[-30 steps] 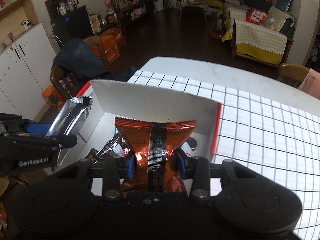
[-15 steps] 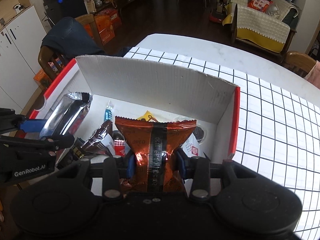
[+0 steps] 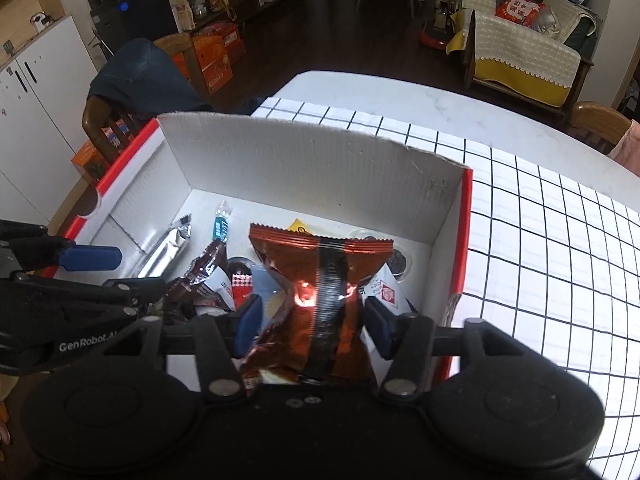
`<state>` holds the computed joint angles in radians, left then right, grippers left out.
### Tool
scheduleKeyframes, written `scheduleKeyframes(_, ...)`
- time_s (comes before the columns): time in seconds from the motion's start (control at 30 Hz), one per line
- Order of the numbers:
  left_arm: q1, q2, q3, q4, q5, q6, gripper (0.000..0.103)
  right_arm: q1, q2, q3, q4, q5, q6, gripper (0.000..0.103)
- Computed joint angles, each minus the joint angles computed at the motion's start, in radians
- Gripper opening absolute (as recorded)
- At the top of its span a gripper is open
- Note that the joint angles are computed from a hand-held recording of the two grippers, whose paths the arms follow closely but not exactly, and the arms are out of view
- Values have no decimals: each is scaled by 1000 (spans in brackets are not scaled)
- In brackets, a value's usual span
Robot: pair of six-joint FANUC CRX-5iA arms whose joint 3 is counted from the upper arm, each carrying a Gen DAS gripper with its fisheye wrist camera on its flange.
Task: Organize snacks
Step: 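Open both tools to drop the brown packet and silver bar into the box, then withdraw both open tools up and away from the box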
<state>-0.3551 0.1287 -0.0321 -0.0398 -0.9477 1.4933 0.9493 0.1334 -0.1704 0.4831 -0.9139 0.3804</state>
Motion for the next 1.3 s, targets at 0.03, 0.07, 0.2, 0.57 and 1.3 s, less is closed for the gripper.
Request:
scheduleKeyframes(0.03, 3, -7, -7, 9, 5, -5, 48, 4, -11, -11, 9, 6, -13, 63)
scheduleKeyframes(0.07, 6, -16, -14, 16, 10, -7, 51, 7, -21, -21, 18, 11, -24, 63)
scheduleKeyframes(0.2, 9, -61, -49, 31, 44, -10, 64, 24, -68, -63, 54, 31, -68, 70)
scheduleKeyframes(0.57, 18, -178, -140, 97, 119, -48, 80, 85, -196, -187, 206, 65, -248, 97)
scheduleKeyframes(1.3, 29, -397, -298, 193, 207, -77, 102, 250, -337, -347, 501, -35, -592, 103)
